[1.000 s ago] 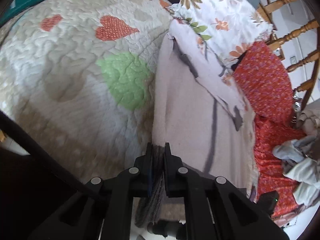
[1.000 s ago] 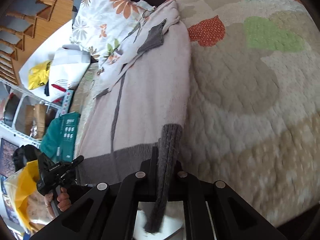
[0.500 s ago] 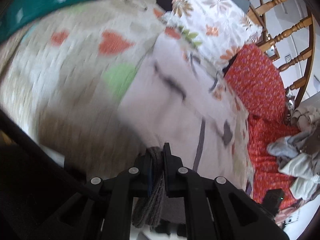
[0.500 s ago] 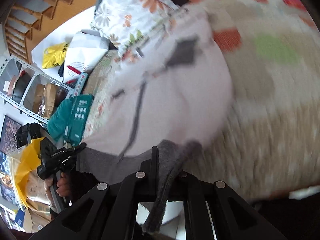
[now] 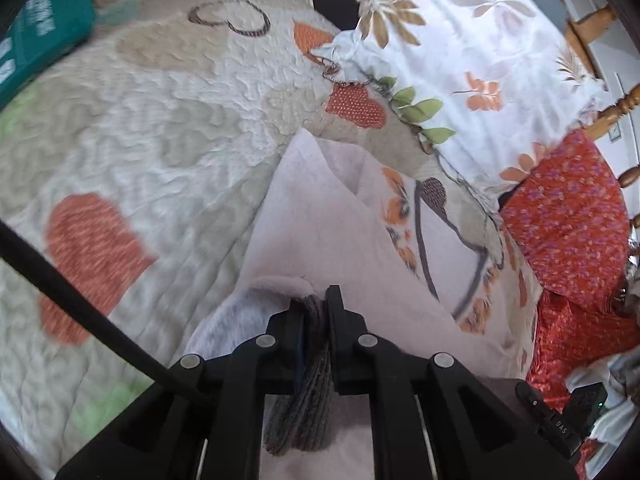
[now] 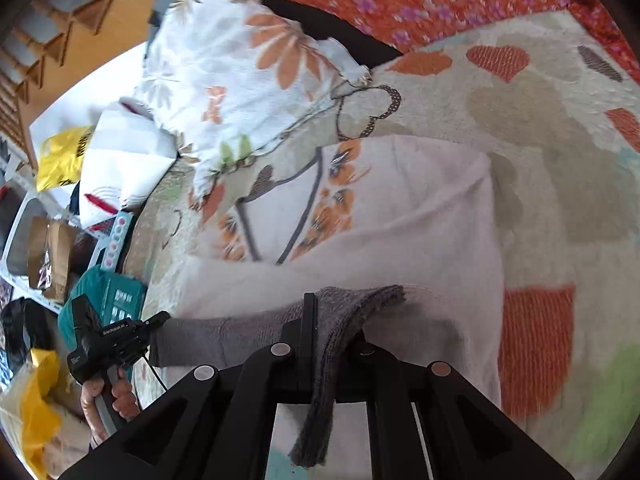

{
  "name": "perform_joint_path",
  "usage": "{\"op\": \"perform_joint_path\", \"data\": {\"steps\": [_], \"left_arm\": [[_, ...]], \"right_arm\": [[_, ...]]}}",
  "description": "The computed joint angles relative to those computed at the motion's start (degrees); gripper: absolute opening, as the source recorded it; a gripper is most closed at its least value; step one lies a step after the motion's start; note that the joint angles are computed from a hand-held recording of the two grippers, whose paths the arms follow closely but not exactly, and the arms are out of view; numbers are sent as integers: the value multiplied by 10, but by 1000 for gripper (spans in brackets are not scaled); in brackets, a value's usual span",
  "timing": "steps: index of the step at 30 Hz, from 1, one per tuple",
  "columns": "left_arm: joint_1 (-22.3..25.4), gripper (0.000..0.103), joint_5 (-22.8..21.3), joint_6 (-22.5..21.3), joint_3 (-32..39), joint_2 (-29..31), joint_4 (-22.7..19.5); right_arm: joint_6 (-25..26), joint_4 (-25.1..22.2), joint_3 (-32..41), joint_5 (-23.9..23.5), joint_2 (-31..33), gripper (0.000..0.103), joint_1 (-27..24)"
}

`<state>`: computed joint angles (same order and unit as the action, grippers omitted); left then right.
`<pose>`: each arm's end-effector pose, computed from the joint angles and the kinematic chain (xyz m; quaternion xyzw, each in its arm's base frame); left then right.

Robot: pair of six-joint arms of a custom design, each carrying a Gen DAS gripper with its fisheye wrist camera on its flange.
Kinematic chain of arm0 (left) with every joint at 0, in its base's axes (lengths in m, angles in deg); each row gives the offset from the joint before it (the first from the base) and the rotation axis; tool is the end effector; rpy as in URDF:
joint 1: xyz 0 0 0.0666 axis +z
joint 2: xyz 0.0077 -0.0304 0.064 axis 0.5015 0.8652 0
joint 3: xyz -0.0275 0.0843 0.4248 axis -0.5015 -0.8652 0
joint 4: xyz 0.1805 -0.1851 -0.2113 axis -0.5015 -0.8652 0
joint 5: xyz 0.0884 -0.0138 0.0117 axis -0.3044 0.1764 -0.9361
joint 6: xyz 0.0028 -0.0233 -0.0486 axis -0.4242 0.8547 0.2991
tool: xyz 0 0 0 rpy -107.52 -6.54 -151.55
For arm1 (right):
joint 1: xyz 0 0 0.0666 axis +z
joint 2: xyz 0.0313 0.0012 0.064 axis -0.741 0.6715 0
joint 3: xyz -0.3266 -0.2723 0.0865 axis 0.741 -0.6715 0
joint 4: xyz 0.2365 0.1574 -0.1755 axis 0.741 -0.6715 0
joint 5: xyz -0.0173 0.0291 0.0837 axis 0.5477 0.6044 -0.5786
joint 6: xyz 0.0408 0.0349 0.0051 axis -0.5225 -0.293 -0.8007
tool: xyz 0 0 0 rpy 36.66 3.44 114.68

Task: Fold small clothes
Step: 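Lift the hem with both tools and fold it up toward the collar, then open both tools, release the hem and withdraw from the folded cardigan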

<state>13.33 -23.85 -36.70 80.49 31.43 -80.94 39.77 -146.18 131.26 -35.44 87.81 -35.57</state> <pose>0.5501 -0.1714 0.4904 -0.2405 0.9138 -0.2291 0.2339 0.4699 0.1166 0.5374 0.0616 0.9137 0.3094 0.2562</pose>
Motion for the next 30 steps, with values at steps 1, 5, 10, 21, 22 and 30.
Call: {"op": "perform_joint_path", "data": {"steps": [1,5,10,21,22,30], "left_arm": [[7,10,13,1,9,11,9],[34,15,34,48,-4,21,102],[29,47,-72,25,26,23,82],[-18,49,-89,-74,75,33,-5],[-23,51,-93,-89,83,37,-12],[-61,59,-74,-258,216,118,-142]], "right_arm": [[-8,17,-2,-18,9,7,-10],[-64,83,-12,-56,34,14,-43],[-84,103,-12,-16,43,56,-62],[-13,48,19,51,33,56,-13],[-6,45,20,54,32,56,-8],[70,14,36,52,44,56,9]]}}
